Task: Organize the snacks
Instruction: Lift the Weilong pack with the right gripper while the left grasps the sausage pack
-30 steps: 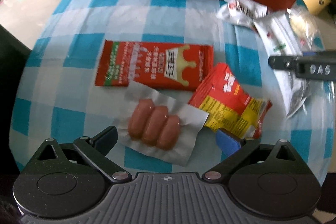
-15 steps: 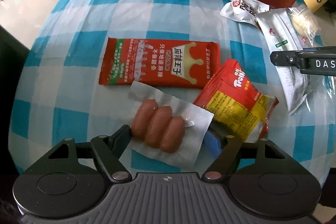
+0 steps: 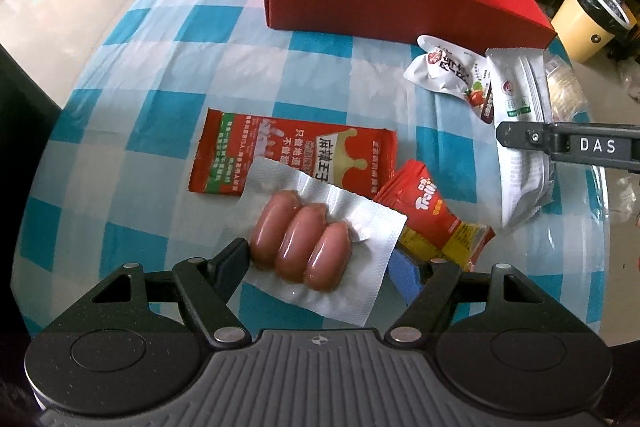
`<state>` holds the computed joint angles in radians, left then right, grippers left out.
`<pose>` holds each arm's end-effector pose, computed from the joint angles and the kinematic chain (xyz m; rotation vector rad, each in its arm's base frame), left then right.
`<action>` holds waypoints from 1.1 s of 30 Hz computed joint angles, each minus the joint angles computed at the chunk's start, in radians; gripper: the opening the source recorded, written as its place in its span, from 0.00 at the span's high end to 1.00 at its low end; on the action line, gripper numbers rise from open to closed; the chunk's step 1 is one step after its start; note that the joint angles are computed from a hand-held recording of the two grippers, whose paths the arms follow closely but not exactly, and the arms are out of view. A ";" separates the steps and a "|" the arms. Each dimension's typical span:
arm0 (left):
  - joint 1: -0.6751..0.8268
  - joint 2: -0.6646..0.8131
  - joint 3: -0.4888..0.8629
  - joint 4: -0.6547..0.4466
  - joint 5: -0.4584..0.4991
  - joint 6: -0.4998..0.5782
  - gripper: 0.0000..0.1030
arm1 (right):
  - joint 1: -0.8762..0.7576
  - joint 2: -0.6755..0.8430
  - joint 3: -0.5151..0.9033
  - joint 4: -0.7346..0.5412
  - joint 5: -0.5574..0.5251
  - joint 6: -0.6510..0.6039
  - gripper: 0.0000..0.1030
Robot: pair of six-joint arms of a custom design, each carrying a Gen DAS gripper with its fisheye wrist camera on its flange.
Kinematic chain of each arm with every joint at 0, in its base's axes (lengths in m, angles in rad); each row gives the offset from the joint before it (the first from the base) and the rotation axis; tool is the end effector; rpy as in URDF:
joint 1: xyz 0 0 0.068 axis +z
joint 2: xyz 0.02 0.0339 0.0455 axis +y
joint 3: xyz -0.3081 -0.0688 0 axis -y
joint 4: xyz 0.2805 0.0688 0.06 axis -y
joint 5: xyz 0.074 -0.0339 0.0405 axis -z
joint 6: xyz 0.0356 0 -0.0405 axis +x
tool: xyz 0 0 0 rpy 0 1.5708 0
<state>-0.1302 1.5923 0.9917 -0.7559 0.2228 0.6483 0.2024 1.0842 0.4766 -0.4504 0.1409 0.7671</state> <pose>0.3114 -0.0487 0.2063 1.1208 2.6415 -0.2312 0.1911 0.0341 0.1798 0.7764 2.5024 0.1565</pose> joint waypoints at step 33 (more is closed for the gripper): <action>-0.051 -0.041 0.025 0.007 0.066 -0.045 0.23 | -0.061 -0.132 0.010 0.015 0.012 0.003 0.57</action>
<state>-0.1811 1.5516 1.0163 -0.7493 0.2887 0.6035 0.1412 0.9518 0.4869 -0.4358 0.1530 0.7701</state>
